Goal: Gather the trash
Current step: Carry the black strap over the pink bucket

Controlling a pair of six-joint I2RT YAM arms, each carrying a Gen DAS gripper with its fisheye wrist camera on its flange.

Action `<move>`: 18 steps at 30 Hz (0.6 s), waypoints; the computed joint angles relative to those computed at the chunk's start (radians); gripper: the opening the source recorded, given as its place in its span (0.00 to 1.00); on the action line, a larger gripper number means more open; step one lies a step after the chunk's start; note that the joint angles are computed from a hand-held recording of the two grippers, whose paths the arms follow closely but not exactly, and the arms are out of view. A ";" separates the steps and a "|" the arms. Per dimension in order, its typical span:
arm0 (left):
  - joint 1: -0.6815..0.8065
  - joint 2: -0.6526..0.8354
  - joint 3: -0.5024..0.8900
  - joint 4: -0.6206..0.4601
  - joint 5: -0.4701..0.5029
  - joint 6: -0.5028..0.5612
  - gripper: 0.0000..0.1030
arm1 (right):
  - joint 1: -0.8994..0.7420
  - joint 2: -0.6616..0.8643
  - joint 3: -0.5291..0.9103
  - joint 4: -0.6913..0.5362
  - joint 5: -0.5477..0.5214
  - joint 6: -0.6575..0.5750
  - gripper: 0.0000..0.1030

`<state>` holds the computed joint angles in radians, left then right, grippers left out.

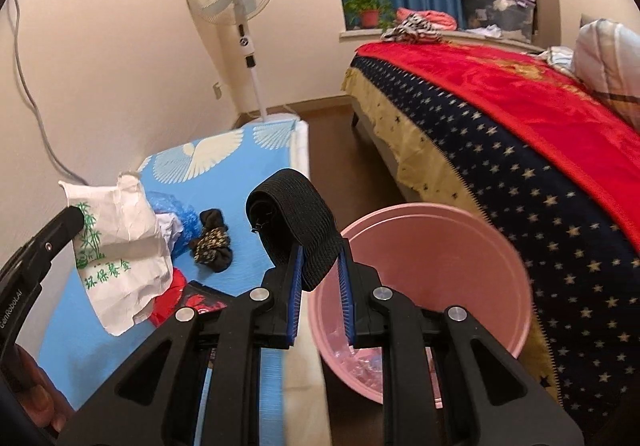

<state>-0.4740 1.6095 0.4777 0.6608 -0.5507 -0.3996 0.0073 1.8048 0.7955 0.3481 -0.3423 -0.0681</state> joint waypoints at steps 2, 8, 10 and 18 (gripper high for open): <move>-0.015 0.005 0.007 0.000 -0.003 -0.006 0.02 | -0.020 -0.015 -0.012 0.005 -0.006 -0.003 0.17; -0.064 0.018 0.030 0.005 -0.028 -0.020 0.02 | -0.083 -0.047 -0.051 0.024 -0.023 -0.016 0.17; -0.074 0.026 0.044 0.000 -0.027 -0.032 0.02 | -0.103 -0.055 -0.061 0.030 -0.026 -0.018 0.17; -0.105 0.079 0.102 0.002 0.005 -0.032 0.02 | -0.154 -0.064 -0.072 0.057 -0.037 -0.015 0.17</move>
<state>-0.5790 1.6888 0.5799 0.6623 -0.5457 -0.4319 -0.1464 1.7412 0.7232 0.4051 -0.3790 -0.0834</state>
